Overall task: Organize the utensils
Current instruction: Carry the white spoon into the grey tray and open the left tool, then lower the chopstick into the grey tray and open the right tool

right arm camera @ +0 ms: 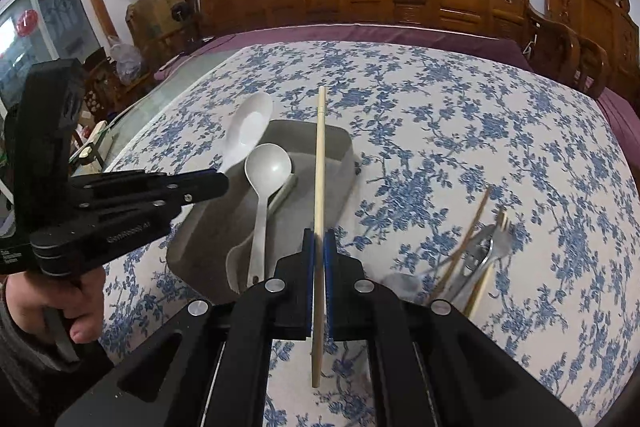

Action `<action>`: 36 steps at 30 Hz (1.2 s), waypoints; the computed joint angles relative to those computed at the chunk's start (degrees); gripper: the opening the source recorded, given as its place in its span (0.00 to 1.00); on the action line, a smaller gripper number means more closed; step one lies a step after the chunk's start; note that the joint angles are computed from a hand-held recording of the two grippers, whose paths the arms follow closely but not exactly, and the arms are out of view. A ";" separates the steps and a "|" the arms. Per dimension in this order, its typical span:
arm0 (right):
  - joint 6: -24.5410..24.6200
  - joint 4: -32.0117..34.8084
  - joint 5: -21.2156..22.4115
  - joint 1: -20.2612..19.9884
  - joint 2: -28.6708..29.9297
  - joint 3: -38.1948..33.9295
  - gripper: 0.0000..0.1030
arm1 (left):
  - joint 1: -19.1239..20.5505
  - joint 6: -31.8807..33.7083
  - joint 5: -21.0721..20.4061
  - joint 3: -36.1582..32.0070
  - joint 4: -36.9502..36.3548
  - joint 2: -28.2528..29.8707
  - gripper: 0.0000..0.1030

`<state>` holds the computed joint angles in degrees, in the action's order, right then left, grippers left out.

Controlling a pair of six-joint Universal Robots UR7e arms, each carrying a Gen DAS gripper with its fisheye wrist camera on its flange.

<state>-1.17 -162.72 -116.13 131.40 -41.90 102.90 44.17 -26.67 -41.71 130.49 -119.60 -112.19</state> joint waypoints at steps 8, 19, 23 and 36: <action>0.53 0.36 -0.01 0.08 1.28 -1.36 0.06 | 3.40 0.65 -0.92 -0.23 -1.22 0.91 0.09; 2.21 0.90 0.49 1.35 4.99 -4.71 0.06 | -0.43 -0.04 4.68 -0.64 1.86 -3.35 0.24; 2.80 0.77 1.15 1.73 7.29 -6.48 0.06 | -0.21 -0.10 5.99 -1.39 2.30 -3.98 0.30; 3.58 1.74 0.68 1.58 11.93 -9.89 0.06 | 0.94 1.50 6.89 -3.20 2.15 -6.10 0.36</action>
